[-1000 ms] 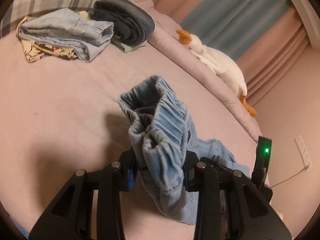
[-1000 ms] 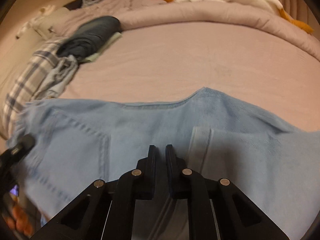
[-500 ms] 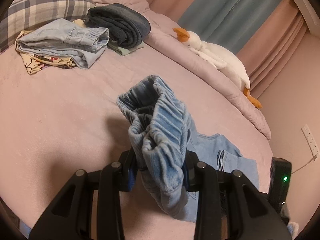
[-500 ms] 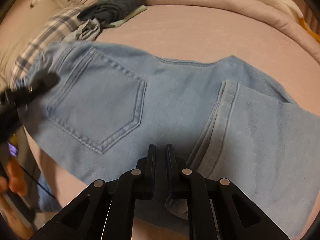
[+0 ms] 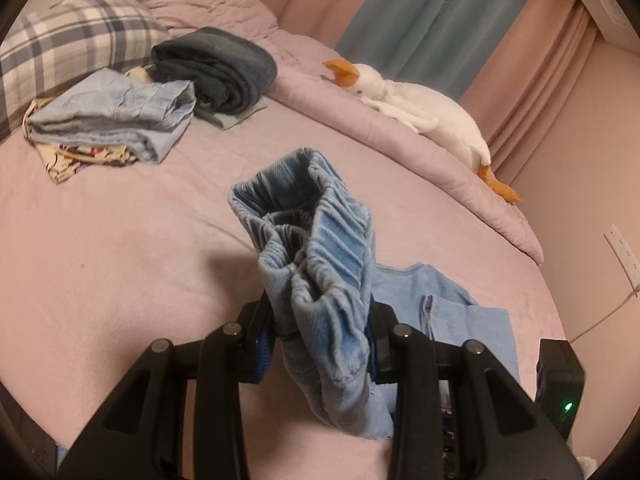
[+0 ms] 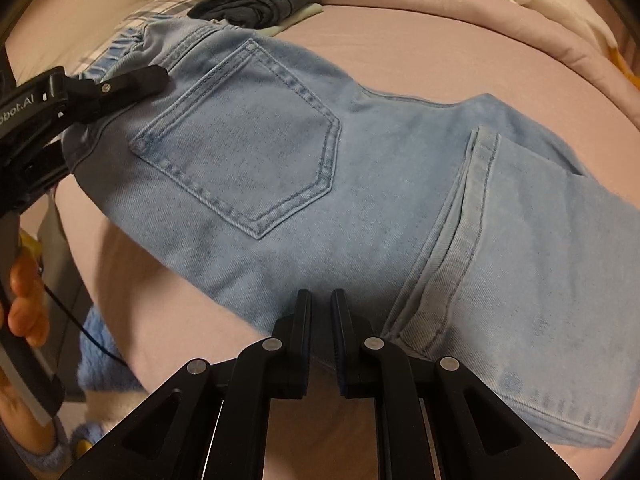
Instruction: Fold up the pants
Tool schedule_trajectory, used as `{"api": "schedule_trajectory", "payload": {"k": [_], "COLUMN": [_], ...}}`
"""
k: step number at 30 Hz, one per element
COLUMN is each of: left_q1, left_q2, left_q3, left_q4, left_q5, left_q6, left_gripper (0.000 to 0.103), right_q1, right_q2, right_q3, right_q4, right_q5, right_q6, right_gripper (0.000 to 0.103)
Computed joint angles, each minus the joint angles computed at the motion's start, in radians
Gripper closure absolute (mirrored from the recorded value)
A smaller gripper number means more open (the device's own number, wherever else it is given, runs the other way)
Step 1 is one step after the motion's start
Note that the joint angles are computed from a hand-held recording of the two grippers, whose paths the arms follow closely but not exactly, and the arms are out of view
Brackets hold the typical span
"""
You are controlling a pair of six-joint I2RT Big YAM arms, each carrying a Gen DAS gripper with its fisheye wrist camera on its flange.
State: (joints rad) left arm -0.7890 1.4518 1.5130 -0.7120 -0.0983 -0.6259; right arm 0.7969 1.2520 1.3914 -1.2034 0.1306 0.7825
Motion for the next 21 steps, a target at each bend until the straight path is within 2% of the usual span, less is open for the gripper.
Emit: {"api": "schedule_trajectory", "payload": {"k": [2, 4, 8, 10, 14, 16, 17, 18, 19, 20, 21], "left_q1": [-0.011, -0.027, -0.066, -0.085, -0.127, -0.148, -0.161, -0.175, -0.185, -0.196, -0.205], "left_q2": [0.002, 0.01, 0.035, 0.049, 0.099, 0.133, 0.151, 0.17, 0.188, 0.213, 0.241], "left_q3": [0.015, 0.035, 0.085, 0.113, 0.189, 0.23, 0.249, 0.269, 0.287, 0.313, 0.342], "left_q4": [-0.005, -0.009, -0.021, -0.026, -0.05, -0.069, -0.079, -0.09, -0.103, -0.127, -0.155], "left_q5": [-0.003, -0.013, -0.028, -0.027, -0.015, -0.001, -0.001, -0.002, -0.001, 0.007, 0.029], "left_q6": [0.015, 0.032, 0.062, 0.081, 0.119, 0.14, 0.155, 0.174, 0.188, 0.203, 0.219], "left_gripper": [0.068, 0.068, 0.068, 0.068, 0.068, 0.068, 0.068, 0.068, 0.068, 0.066, 0.06], "right_q1": [-0.004, -0.013, -0.07, -0.116, -0.167, -0.2, -0.183, -0.198, -0.209, -0.221, -0.231], "right_q2": [-0.03, -0.088, -0.219, -0.295, -0.424, -0.511, -0.533, -0.578, -0.566, -0.601, -0.624], "right_q3": [-0.024, -0.073, -0.194, -0.272, -0.396, -0.498, -0.534, -0.596, -0.622, -0.669, -0.714], "right_q4": [0.035, 0.101, 0.224, 0.29, 0.399, 0.543, 0.609, 0.702, 0.799, 0.865, 0.94], "right_q5": [-0.023, -0.033, -0.065, -0.112, -0.146, -0.172, -0.157, -0.165, -0.176, -0.186, -0.191], "right_q6": [0.012, 0.049, 0.161, 0.227, 0.317, 0.423, 0.477, 0.563, 0.599, 0.652, 0.707], "right_gripper": [0.09, 0.09, 0.088, 0.084, 0.066, 0.058, 0.05, 0.047, 0.047, 0.047, 0.047]}}
